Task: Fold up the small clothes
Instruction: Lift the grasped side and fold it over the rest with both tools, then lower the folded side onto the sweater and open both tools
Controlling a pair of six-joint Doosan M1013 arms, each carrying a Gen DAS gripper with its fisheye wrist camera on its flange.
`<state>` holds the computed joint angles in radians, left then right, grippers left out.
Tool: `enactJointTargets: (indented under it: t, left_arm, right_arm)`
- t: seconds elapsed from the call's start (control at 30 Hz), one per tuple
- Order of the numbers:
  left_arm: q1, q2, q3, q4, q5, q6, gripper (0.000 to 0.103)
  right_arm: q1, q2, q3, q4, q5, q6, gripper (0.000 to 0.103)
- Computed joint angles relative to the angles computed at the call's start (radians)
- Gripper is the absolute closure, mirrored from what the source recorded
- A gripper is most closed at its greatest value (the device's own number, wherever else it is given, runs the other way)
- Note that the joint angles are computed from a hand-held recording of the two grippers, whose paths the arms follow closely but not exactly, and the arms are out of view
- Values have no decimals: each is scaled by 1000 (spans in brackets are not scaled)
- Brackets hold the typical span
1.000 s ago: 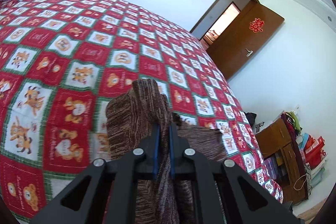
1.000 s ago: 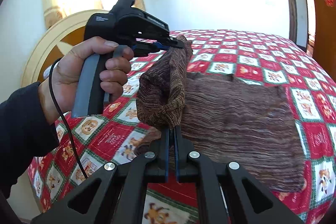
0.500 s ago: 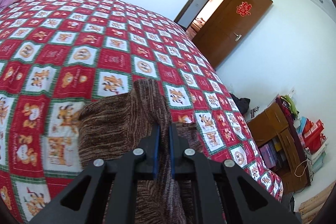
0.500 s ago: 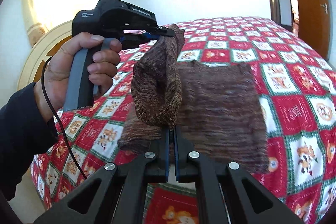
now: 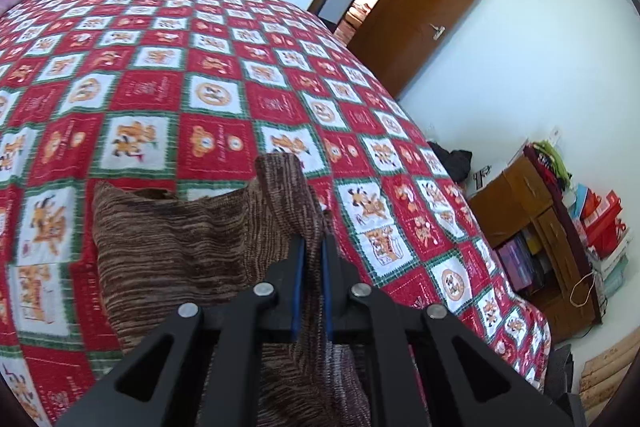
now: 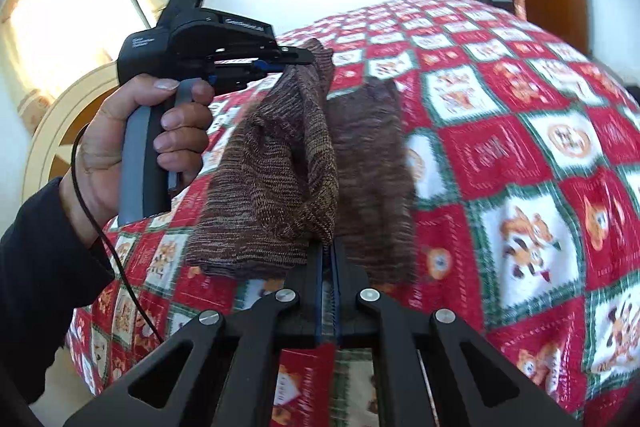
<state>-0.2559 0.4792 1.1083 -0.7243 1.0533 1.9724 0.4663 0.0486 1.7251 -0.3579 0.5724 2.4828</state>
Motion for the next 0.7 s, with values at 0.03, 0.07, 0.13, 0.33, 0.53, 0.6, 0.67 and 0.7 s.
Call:
enactJointTargets:
  t: [0.03,0.07,0.13,0.33,0.53,0.6,0.67,0.7]
  left_arm:
    - [-6,2,0,9,1,-4,95]
    - [-11,3,1,15,2,-4,95]
    - [-21,7,0,34,-3,-6,95]
    - [-46,6,13,65,-28,-18,93]
    - [-58,-31,59,117,-91,16,85]
    - [-51,-62,98,110,-140,72,72]
    - [-39,-99,152,91,-200,125,42]
    - [-32,-121,187,85,-238,148,38]
  right_arm:
    - [-7,-3,8,14,-5,4,100]
    - [-14,-6,15,27,-8,7,100]
    - [-24,-10,26,43,-6,19,100]
    - [-51,-6,41,126,2,-11,100]
    - [-57,-3,46,160,4,-44,100]
    - [-60,-4,48,182,2,-65,100]
    - [-62,-3,48,212,3,-99,100]
    - [-59,-3,49,211,4,-102,100]
